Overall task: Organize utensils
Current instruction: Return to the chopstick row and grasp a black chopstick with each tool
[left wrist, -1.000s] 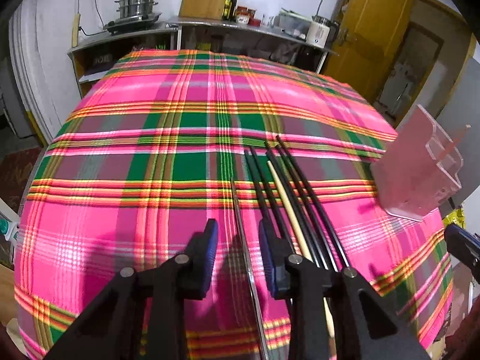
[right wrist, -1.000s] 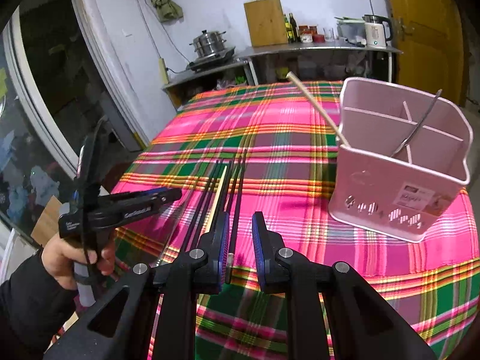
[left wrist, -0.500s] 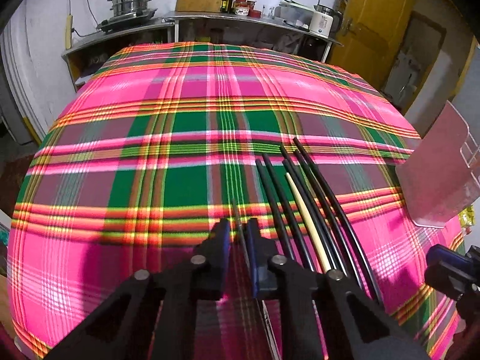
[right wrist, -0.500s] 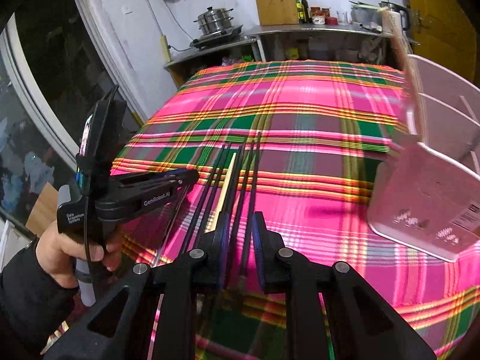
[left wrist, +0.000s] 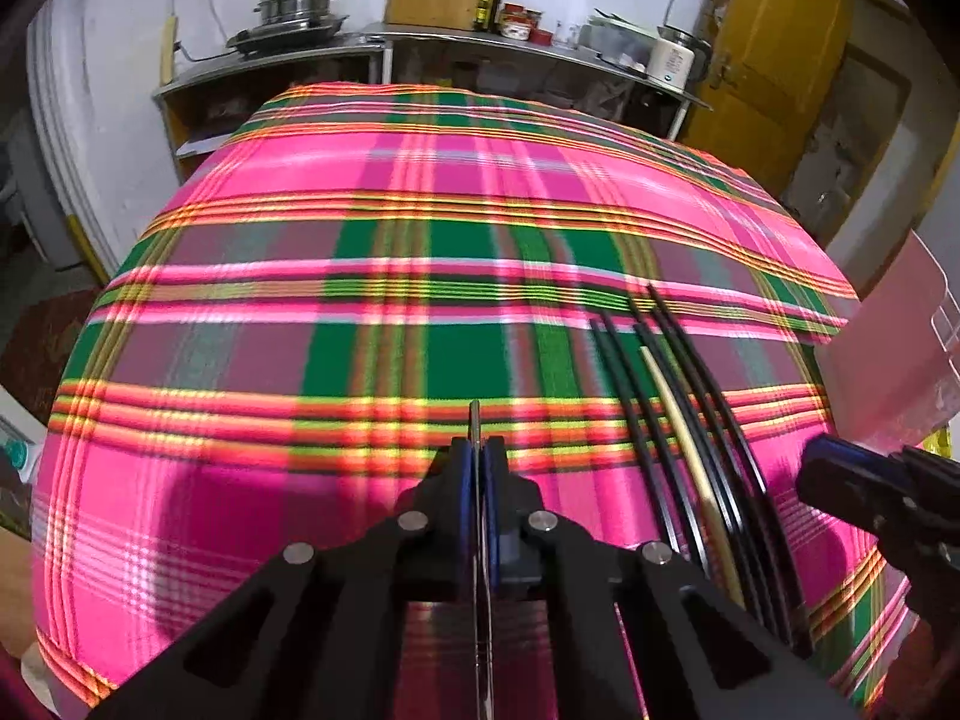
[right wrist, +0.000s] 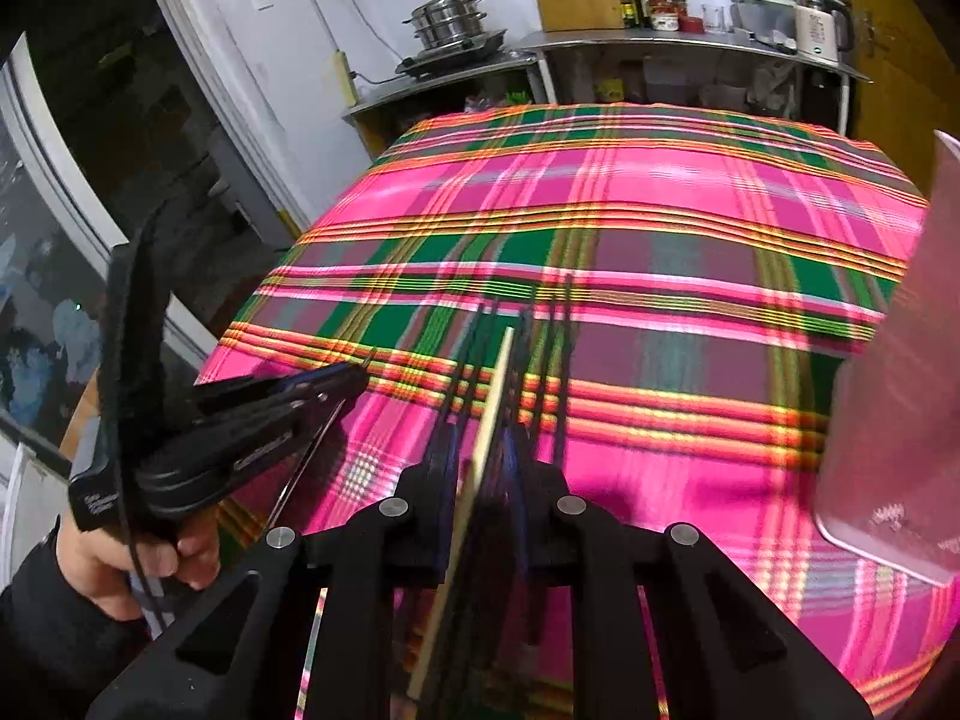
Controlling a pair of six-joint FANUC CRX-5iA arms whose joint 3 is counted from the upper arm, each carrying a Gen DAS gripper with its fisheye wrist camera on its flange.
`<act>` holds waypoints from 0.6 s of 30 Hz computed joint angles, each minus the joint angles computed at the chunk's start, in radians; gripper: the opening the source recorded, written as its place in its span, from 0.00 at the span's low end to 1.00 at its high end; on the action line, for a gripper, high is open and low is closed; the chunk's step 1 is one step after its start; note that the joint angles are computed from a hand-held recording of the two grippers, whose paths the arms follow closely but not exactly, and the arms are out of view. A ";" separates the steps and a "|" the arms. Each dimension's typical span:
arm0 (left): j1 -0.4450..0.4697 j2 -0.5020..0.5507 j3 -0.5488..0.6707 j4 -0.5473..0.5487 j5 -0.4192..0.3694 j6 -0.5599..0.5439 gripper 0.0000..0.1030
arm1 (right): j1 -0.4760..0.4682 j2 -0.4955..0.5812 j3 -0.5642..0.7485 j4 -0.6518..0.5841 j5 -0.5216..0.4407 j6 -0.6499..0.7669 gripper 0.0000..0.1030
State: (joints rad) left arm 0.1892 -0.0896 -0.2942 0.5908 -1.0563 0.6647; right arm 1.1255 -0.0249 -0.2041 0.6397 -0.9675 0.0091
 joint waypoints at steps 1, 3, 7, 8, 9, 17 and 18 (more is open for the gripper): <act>0.005 0.001 -0.001 0.004 -0.002 -0.003 0.05 | -0.006 0.008 0.007 -0.005 0.002 0.008 0.16; 0.009 0.000 -0.003 0.006 -0.001 -0.007 0.05 | -0.019 0.024 0.021 -0.017 -0.003 0.026 0.16; 0.009 0.007 -0.002 0.019 -0.005 -0.020 0.05 | -0.044 0.043 0.036 -0.024 -0.037 0.036 0.16; 0.011 0.008 -0.004 0.023 -0.004 -0.026 0.05 | -0.050 0.050 0.042 -0.028 -0.051 0.043 0.16; 0.009 0.009 -0.005 0.027 -0.001 -0.029 0.05 | -0.058 0.057 0.050 -0.033 -0.063 0.052 0.16; 0.014 0.019 -0.008 0.051 -0.003 -0.049 0.05 | -0.096 0.096 0.089 -0.100 -0.092 0.134 0.16; 0.015 0.020 -0.007 0.052 -0.005 -0.048 0.05 | -0.094 0.096 0.089 -0.100 -0.096 0.136 0.16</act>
State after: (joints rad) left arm 0.2043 -0.0691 -0.3007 0.6423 -1.0615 0.6164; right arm 1.0319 0.0709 -0.1152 0.5398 -1.0636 0.1450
